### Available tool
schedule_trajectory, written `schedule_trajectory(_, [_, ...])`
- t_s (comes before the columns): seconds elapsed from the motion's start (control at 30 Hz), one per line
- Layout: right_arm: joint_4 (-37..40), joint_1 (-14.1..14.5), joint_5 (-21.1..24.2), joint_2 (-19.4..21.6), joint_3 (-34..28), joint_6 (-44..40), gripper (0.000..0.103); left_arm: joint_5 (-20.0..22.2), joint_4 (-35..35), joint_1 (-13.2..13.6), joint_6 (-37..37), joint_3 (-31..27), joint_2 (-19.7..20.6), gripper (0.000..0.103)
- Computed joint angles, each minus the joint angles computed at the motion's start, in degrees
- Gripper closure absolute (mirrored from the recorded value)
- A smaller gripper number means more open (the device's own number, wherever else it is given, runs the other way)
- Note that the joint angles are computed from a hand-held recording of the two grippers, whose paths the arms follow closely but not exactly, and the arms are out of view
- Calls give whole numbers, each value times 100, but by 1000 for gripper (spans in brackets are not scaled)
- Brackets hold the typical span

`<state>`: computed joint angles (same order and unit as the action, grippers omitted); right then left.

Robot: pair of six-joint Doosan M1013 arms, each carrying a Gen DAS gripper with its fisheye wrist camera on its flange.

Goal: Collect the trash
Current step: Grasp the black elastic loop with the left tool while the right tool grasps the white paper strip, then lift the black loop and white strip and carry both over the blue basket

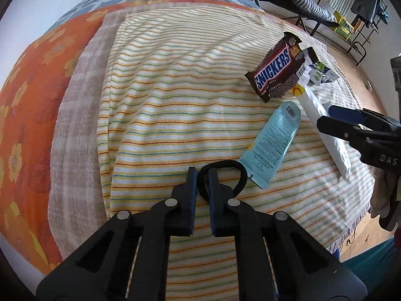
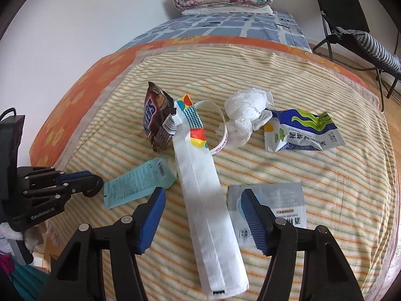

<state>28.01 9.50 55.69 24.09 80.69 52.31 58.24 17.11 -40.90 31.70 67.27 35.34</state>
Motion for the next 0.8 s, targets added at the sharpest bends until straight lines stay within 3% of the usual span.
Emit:
schedule_trajectory(0.13, [-180, 49, -4, 54, -29, 93, 48, -33, 48, 16, -34, 36, -28, 98])
schedule_trajectory(0.27, [-143, 37, 71, 88, -36, 88, 65, -82, 93, 17, -127, 112, -79, 98])
schedule_trajectory(0.37, [-57, 9, 130, 80, -28, 61, 73, -94, 150, 5, -208, 137, -108, 98])
schedule_trajectory(0.8, [277, -185, -123, -204, 227, -35, 78, -217, 403, -37, -398, 228, -232, 98])
